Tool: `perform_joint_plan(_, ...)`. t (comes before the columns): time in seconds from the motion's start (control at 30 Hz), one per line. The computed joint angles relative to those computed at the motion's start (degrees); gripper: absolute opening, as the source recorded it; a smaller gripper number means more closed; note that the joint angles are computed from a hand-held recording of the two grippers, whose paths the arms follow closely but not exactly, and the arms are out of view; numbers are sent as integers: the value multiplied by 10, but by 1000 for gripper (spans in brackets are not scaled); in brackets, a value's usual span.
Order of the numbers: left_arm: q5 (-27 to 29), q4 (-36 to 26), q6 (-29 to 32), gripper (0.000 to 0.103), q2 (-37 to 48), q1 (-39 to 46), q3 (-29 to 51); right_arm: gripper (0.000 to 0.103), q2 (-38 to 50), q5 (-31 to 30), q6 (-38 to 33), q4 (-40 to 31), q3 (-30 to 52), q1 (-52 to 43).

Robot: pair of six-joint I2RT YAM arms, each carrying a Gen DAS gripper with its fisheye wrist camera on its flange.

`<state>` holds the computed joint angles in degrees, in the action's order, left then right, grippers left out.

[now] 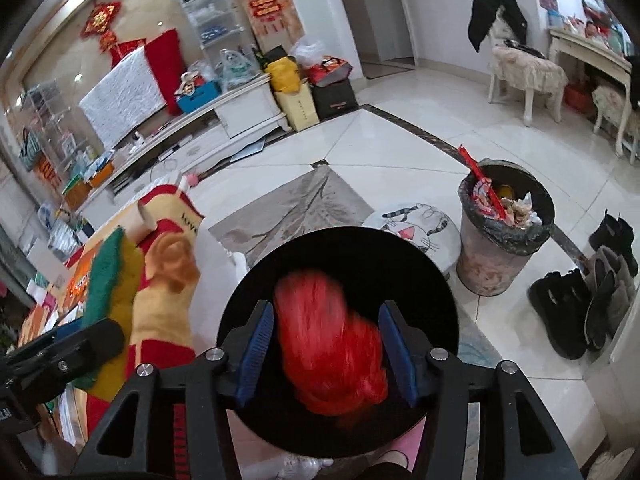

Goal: Collect trash
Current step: 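Carry the pad and red bag to the black bin and release both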

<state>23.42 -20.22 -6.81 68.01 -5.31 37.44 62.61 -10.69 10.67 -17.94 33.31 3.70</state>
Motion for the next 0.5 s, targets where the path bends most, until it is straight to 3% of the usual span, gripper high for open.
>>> perform_joint_plan(0.17,49,28,0,75,62,4,7,53,-9,-7,-2,-5,-5,-20)
perform_joint_plan(0.3,66,23,8,84,62,16,7,53,-20,-10,2,-10,-15,-27)
perform_joint_plan(0.5,66,7,7,84,46,21,11,54,-35,-9,10,-21,-20,-16)
